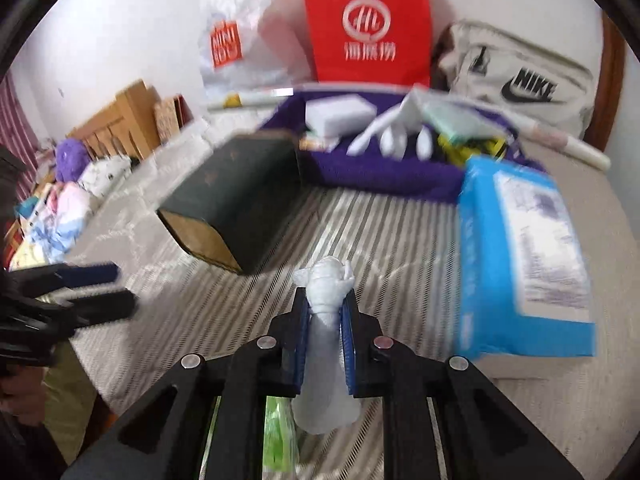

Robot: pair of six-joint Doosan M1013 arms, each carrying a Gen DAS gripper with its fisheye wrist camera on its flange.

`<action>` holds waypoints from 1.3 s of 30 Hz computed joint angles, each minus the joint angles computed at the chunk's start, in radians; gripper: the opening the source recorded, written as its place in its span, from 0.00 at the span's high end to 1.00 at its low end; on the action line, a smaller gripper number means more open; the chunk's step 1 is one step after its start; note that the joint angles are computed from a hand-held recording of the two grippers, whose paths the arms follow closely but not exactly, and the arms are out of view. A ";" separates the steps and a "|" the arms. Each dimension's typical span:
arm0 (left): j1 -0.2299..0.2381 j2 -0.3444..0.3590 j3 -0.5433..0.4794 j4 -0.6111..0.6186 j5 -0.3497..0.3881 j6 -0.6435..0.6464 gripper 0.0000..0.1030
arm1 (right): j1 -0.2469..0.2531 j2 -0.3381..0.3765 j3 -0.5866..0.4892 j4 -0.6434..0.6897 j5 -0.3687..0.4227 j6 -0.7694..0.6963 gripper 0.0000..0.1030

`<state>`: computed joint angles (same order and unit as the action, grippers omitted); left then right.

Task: Organize soft objects
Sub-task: 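Grasp the green wet-wipe pack with the left tool while the right tool grasps the white cloth, then carry the wet-wipe pack and white cloth in both tools over the purple towel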

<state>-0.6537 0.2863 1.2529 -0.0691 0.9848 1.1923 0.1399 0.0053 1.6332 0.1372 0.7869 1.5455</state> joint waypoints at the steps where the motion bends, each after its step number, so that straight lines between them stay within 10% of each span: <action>1: -0.002 0.002 0.000 -0.022 0.002 0.017 0.28 | -0.004 -0.011 0.004 0.000 -0.004 -0.003 0.85; 17: -0.064 0.076 -0.060 -0.182 0.110 0.033 0.23 | -0.112 -0.164 0.134 -0.026 -0.021 0.021 0.85; 28: -0.167 0.137 -0.146 0.173 0.188 -0.068 0.17 | -0.143 -0.160 0.180 0.026 0.007 -0.013 0.85; 39: -0.150 0.087 -0.070 0.258 0.120 -0.088 0.29 | -0.128 -0.130 0.194 0.074 -0.034 -0.013 0.83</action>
